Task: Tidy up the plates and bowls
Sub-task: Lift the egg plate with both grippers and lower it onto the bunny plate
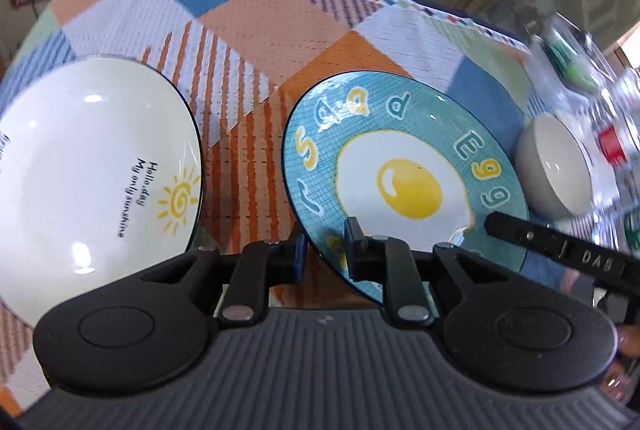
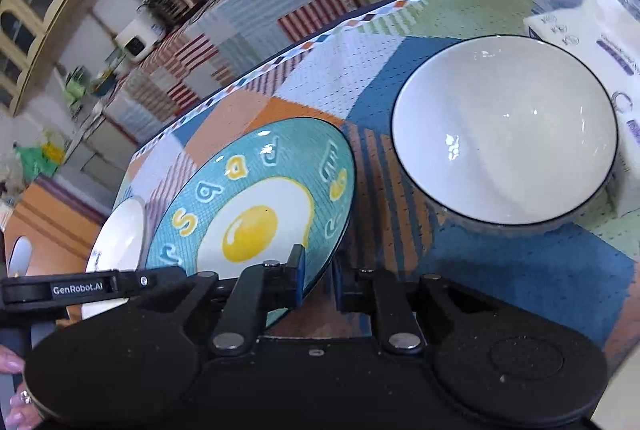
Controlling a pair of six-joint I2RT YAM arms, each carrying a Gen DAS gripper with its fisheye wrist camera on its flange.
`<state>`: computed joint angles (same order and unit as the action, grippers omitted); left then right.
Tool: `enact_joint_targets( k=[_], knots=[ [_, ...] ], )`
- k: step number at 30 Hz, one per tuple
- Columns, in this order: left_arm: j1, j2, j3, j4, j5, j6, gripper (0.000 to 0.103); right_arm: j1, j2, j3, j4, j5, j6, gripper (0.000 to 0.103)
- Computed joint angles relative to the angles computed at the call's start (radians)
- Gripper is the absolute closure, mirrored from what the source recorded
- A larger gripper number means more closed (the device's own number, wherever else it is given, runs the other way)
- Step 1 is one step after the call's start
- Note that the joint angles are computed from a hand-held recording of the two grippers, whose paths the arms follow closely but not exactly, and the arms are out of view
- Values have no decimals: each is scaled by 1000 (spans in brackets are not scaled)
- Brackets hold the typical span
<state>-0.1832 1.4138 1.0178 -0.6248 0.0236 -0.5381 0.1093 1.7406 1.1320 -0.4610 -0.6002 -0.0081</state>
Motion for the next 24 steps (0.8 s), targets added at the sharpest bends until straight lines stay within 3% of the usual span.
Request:
enact_joint_targets(
  k=[6,16,24],
  knots=[
    [-65,-130,17,-126,-21,-13,80,-46,-138,-47,-74,-58,-82,83],
    [-212,-328,139,-409,-62,-122,80,-105,-372,28,-417,-66,-258,82],
    [-449,-456,204,-593,-240,-262,80,-173,-549,4,-588,-140,-350,81]
  ],
)
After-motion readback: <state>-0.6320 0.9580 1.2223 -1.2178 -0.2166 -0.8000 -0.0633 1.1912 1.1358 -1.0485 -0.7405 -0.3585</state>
